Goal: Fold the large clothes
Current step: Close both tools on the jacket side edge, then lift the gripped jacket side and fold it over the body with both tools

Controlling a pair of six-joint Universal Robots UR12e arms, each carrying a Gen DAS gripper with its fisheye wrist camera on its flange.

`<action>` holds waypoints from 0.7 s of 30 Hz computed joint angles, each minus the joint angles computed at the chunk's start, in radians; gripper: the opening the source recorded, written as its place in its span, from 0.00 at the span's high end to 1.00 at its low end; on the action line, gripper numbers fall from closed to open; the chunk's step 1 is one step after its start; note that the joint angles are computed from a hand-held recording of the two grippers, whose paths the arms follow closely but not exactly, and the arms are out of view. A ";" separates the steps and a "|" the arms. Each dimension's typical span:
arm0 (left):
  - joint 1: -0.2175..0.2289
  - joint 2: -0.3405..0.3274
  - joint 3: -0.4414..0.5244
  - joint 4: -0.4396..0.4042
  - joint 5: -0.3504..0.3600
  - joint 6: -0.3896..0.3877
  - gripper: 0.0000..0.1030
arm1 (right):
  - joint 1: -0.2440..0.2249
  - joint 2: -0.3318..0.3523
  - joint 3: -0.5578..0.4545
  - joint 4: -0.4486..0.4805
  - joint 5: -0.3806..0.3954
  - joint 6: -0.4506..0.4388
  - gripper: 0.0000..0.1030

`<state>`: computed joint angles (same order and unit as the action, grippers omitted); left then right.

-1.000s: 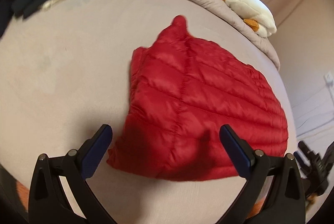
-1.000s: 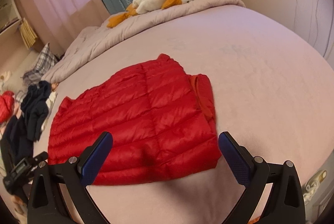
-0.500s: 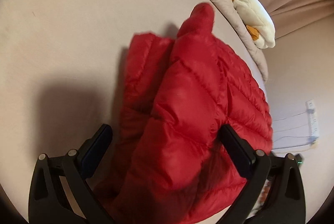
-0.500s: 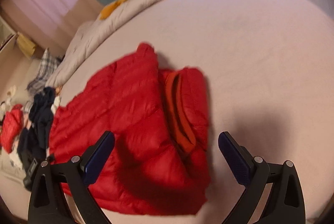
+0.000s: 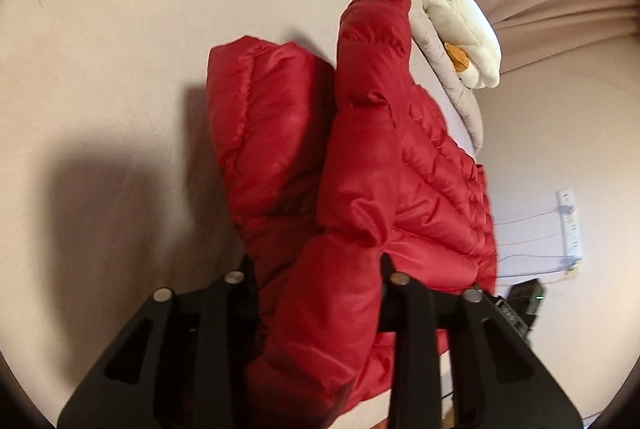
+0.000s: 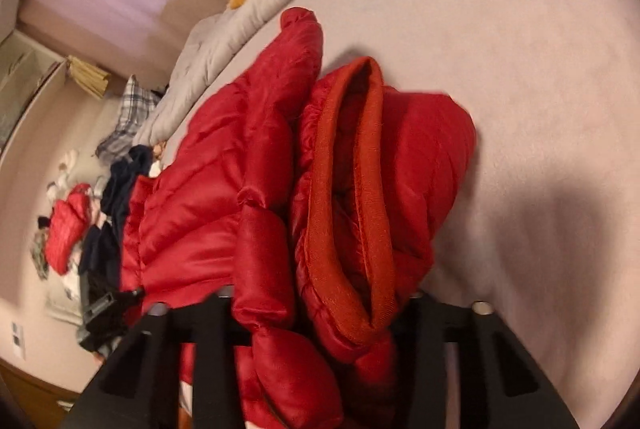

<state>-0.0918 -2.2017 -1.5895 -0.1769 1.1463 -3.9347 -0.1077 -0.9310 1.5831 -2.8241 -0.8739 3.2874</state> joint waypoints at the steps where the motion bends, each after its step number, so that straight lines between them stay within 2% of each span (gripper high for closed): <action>1: -0.006 0.013 -0.003 -0.010 0.021 0.007 0.73 | 0.008 -0.004 -0.003 -0.012 -0.033 -0.006 0.69; 5: -0.022 0.066 -0.035 0.006 0.074 0.033 0.73 | 0.025 -0.052 0.044 -0.070 -0.098 -0.020 0.71; 10: -0.030 0.121 -0.084 0.067 0.078 0.060 0.73 | 0.018 -0.102 0.107 -0.152 -0.066 -0.020 0.72; 13: -0.031 0.144 -0.107 0.092 0.065 0.068 0.73 | 0.019 -0.129 0.139 -0.201 -0.072 -0.029 0.72; 21: -0.038 0.188 -0.146 0.138 0.094 0.094 0.73 | 0.029 -0.128 0.139 -0.257 -0.078 -0.039 0.72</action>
<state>-0.1299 -2.0134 -1.7356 -0.0389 1.2403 -3.8406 -0.0786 -1.0587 1.7219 -3.0810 -0.9518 3.2479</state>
